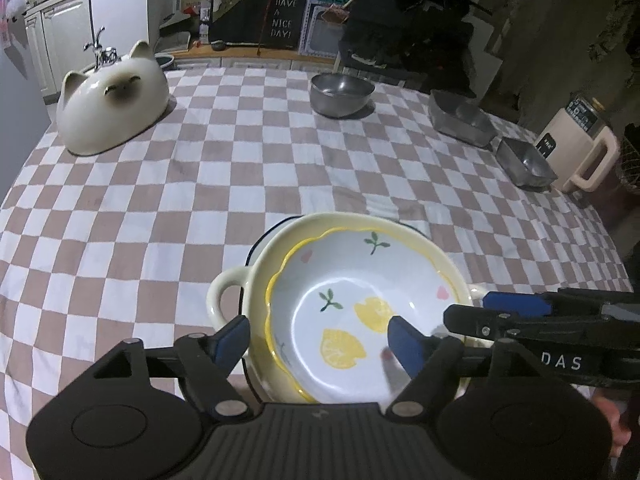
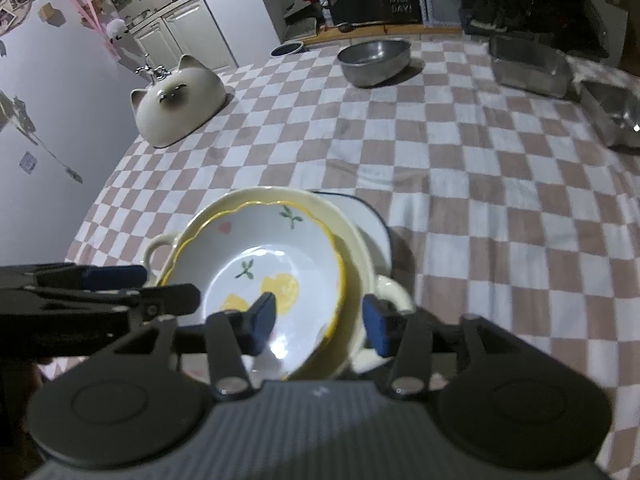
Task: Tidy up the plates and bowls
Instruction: 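Open both grippers to release the floral bowl rim, then raise both grippers and move them to the small stainless square tray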
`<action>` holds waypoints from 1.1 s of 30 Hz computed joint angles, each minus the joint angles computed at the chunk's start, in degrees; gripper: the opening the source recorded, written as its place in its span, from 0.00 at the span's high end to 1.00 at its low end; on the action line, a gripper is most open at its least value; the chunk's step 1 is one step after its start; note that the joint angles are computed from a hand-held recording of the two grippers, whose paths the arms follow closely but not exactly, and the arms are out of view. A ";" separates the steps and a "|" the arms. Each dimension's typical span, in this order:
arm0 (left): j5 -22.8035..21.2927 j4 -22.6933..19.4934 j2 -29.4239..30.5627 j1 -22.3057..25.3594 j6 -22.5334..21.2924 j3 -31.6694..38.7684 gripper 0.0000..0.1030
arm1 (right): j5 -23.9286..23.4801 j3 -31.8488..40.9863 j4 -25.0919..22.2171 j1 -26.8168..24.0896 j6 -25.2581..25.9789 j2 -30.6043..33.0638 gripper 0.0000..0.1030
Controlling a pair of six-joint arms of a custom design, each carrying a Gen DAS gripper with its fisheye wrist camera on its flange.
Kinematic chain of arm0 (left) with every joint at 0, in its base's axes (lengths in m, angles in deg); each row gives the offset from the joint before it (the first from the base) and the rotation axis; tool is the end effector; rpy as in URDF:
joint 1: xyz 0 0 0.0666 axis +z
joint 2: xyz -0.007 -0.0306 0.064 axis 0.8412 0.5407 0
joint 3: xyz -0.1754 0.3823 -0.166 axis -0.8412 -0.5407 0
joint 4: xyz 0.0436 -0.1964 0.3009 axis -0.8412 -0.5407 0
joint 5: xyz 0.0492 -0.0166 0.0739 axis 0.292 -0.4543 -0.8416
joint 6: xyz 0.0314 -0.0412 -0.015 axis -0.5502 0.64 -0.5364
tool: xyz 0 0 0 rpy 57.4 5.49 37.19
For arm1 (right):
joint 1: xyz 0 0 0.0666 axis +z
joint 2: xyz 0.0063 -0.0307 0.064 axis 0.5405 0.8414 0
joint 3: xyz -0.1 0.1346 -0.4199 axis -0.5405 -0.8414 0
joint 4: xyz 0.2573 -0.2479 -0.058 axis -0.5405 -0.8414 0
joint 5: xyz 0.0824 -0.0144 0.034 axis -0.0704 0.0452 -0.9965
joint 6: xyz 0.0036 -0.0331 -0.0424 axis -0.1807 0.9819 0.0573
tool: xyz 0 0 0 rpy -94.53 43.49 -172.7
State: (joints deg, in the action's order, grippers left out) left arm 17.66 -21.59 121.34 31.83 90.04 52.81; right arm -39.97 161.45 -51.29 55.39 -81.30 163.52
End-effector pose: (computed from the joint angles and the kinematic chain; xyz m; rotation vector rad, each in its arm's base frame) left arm 0.4524 -0.2231 0.4151 0.5944 2.5351 -0.4244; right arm 0.4252 0.1727 0.4142 0.3979 2.5637 0.2433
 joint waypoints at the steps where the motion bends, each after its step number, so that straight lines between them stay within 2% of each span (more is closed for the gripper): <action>1: -0.18 0.34 -0.24 -0.06 0.23 -0.09 0.22 | 0.57 -0.23 0.01 -0.02 0.25 -0.36 0.43; 3: -0.64 1.17 -0.66 -0.17 0.60 -0.32 0.19 | 0.59 -1.05 0.83 -0.36 0.32 -1.32 0.39; 4: -1.03 1.69 -0.87 -0.23 0.96 -0.46 0.16 | 0.94 -1.32 0.91 -0.49 0.24 -1.72 0.33; 8: -2.32 4.47 -1.56 -0.80 3.17 -0.95 0.05 | 4.82 -2.44 1.15 -0.58 0.73 -3.63 0.20; 10: -2.36 6.58 -1.87 -1.29 4.74 -1.23 0.02 | 6.94 -3.44 2.18 -0.80 0.91 -4.93 0.06; 12: -2.34 8.45 -1.95 -2.05 6.48 -1.25 0.01 | 9.28 -4.67 3.50 -1.07 1.31 -6.29 0.01; 18: -1.89 12.65 -1.04 -6.00 9.49 0.18 0.00 | 14.10 -7.62 5.44 -4.49 2.74 -10.20 0.00; 22: -6.30 16.46 0.42 -9.95 12.06 0.90 0.00 | 15.67 -10.17 8.46 -8.94 4.68 -13.14 0.00; 24: -7.62 18.36 1.71 -11.98 13.01 1.76 0.00 | 16.75 -11.45 9.61 -12.07 6.43 -14.33 0.00; 26: -7.13 19.09 3.41 -13.49 14.61 3.31 0.00 | 17.95 -12.62 10.56 -15.58 7.84 -15.28 0.00; 29: -6.17 21.01 6.77 -15.83 16.88 6.43 0.00 | 20.29 -15.32 15.41 -20.90 10.88 -16.71 0.00; 31: -6.99 23.91 9.02 -17.66 17.35 8.46 0.00 | 19.36 -16.41 17.82 -24.82 13.20 -17.20 0.00; 33: -7.05 24.41 11.68 -19.04 17.18 11.79 0.00 | 17.79 -17.45 21.25 -28.79 15.32 -16.87 0.00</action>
State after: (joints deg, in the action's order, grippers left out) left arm 10.61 2.82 133.02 12.79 107.21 64.60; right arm -22.19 144.00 -30.04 26.60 -65.99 146.65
